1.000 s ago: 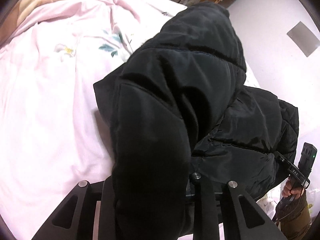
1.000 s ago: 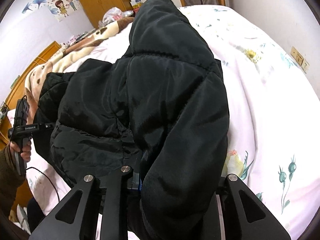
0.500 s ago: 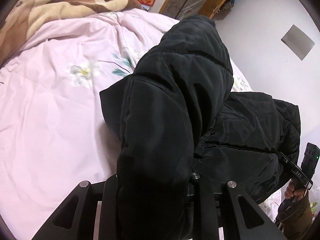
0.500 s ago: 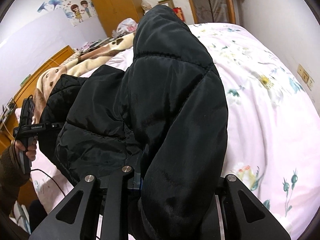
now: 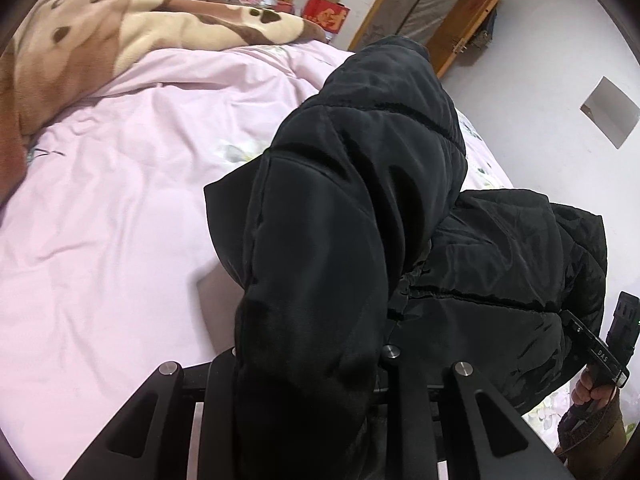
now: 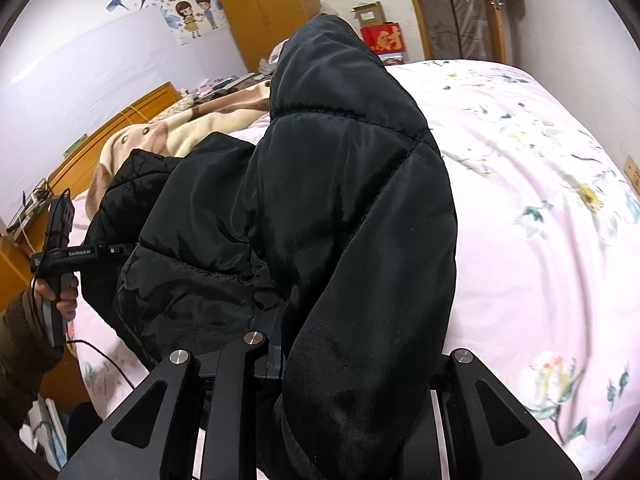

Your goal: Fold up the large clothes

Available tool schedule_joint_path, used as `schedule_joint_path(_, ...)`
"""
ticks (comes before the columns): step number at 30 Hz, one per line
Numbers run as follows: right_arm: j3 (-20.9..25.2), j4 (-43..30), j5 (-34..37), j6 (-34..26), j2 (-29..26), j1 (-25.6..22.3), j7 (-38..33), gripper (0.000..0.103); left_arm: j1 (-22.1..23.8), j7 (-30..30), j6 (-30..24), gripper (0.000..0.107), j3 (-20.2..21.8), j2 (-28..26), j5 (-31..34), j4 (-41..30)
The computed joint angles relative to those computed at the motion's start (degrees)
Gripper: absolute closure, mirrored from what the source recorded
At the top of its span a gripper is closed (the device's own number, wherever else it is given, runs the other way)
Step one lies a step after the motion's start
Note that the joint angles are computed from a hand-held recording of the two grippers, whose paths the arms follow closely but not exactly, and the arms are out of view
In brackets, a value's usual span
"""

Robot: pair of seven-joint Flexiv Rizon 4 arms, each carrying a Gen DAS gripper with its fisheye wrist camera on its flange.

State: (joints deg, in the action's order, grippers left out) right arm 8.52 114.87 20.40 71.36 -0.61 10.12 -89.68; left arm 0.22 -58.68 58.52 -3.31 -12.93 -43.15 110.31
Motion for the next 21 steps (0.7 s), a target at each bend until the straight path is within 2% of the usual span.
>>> schedule_joint_path(4,0.85,-1.91,1.63,1.06,-2.19,0.87,-1.19,0.081,0.86,1.18,0.96,0.08,0.91,1.43,-0.91,1.79)
schedule_joint_path(8,1.13,-3.34,8.87,-0.3,-3.12,-0.89,-9.46,0.08,1.42,0.6,1.48,0.08,2.35,3.13,0.23,3.42)
schedule_joint_path(11,1.68,-4.69,10.63,-0.48,-4.52,-1.24,-11.44,0.08,1.56,-1.01,2.12,0.08,2.62,2.7,1.56,3.09)
schedule_joint_path(16,2.33,-5.76,12.07,-1.27,-5.82,-2.52,-14.78,0.08,2.21,-4.21,2.72,0.08,3.14,1.81,4.46,2.25)
schedule_joint_path(21,3.16,-5.66,11.18,0.37,-7.92,-2.46,-14.44,0.08,3.11,-4.82,3.52,0.079,2.85,0.75,4.38,3.31)
